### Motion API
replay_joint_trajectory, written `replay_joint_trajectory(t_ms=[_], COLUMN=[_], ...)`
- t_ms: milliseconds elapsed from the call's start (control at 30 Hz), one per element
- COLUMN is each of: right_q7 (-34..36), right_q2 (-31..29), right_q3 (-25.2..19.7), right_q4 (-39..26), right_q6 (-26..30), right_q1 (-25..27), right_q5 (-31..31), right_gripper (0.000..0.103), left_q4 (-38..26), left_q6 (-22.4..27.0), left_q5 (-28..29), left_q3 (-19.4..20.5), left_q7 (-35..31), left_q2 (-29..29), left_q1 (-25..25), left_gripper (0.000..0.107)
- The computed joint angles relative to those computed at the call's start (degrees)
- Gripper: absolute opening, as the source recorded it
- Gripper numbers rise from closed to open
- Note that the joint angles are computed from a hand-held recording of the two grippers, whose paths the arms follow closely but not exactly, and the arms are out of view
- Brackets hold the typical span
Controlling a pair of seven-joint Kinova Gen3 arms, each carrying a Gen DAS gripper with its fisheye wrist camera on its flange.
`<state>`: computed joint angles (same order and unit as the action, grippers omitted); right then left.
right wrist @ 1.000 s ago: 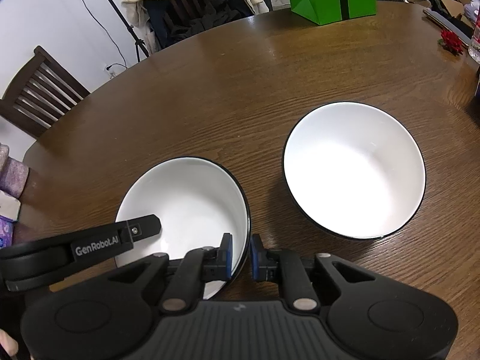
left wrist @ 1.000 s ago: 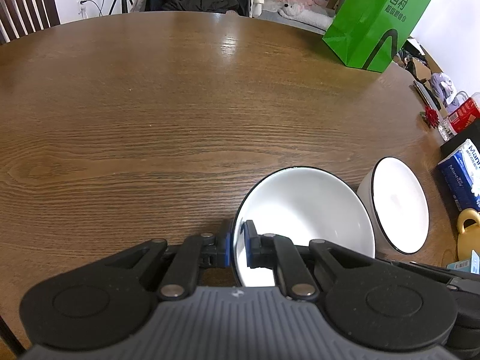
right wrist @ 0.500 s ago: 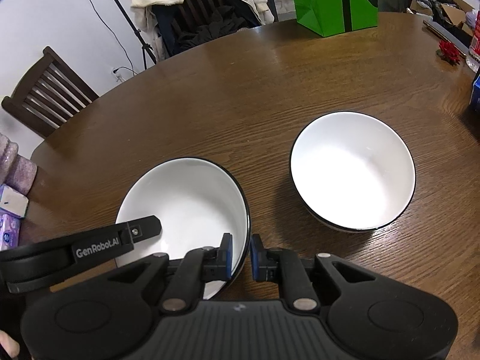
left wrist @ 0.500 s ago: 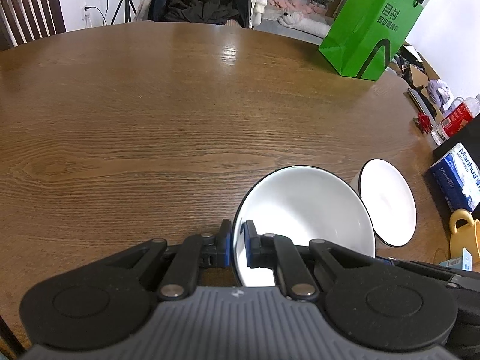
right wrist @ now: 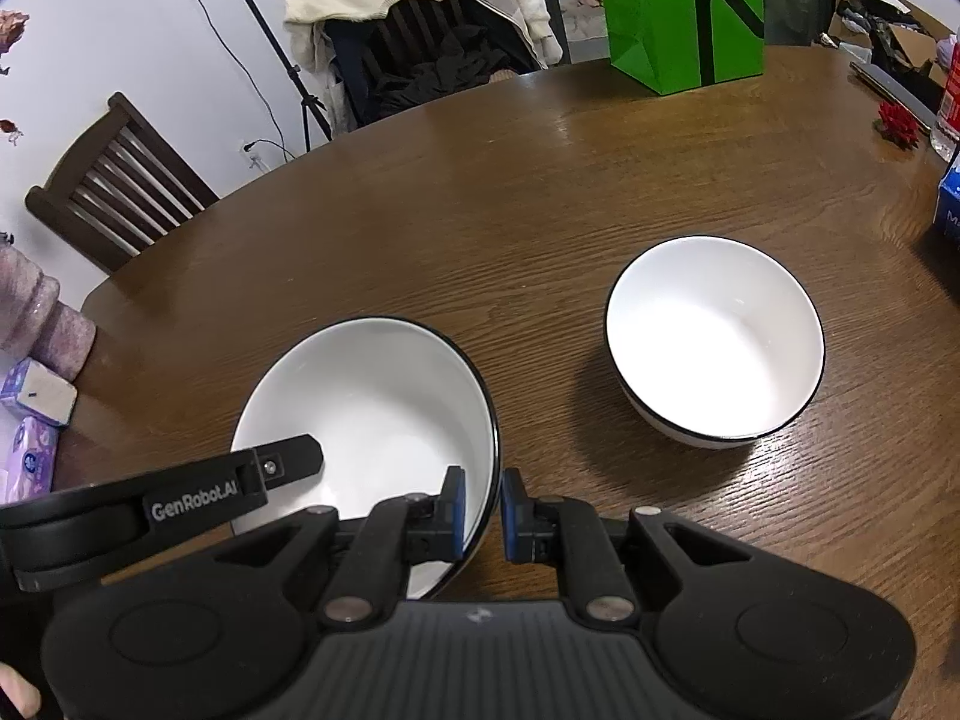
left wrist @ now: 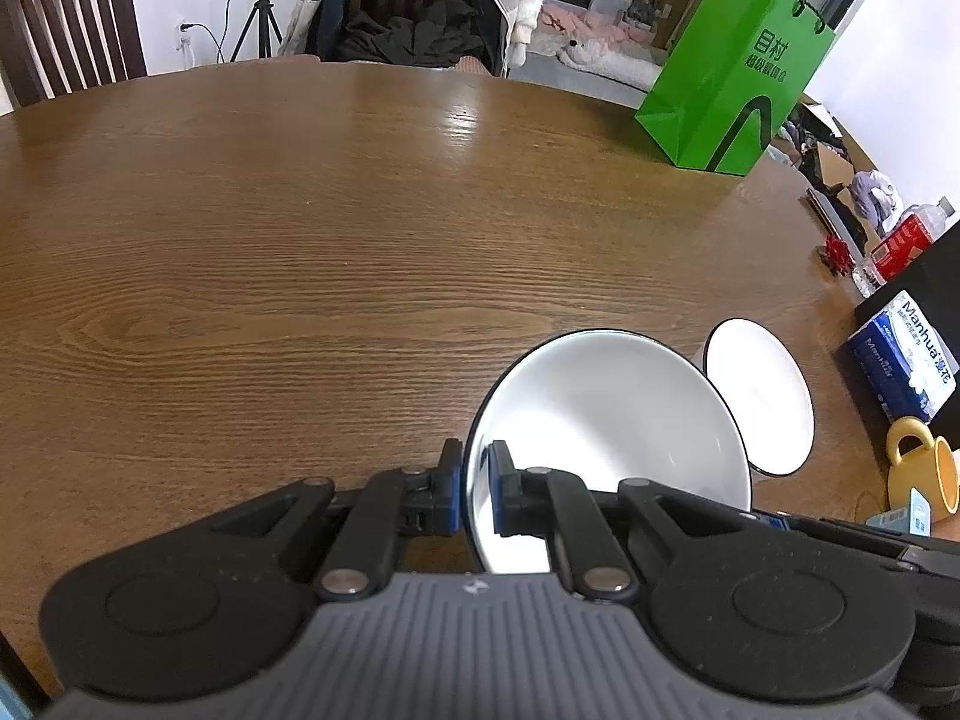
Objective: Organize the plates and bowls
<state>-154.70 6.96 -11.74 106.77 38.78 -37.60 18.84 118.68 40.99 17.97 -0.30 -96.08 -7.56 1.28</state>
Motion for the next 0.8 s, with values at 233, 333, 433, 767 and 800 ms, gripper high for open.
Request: replay_joint_trajectory(t_ms=[233,333,433,767,800], right_q7=[-1.8,-2.3,-3.4,-7.7,-8.1], right_q2=[-0.8,-1.1,-1.5,-2.9,-3.0], right_q3=[-0.7,-1.1,-1.6,-3.7,-3.8], right_q4=[-0.3,-0.4,-0.5,-0.8,-0.9], right_q6=[1.0,1.5,2.0,4.5,4.7], right_q1=[-1.1,-1.4,-2.1,-4.4,-4.6], right_q5=[1.2,1.6,2.3,4.7,5.0], right_gripper=[0.012,0.012,0.012,0.012,0.012], left_q4=[0.6,0.8,1.1,2.2,2.2], left_q6=[1.6,2.6,3.5,6.3,6.6], left_q5=[-0.1,-0.4,-0.6,-1.0,-1.0], left_q3=[-1.0,-1.4,-1.9,-3.8,-4.1], left_q7=[-0.5,-0.7,-0.8,-1.9,-2.1], left_q2=[-2.7,-4.0,-5.4,-9.8,-10.1], left_q1=[-0.3,-0.5,-0.7,-1.2,-1.3], left_gripper=[0.009,0.009,0.009,0.009,0.009])
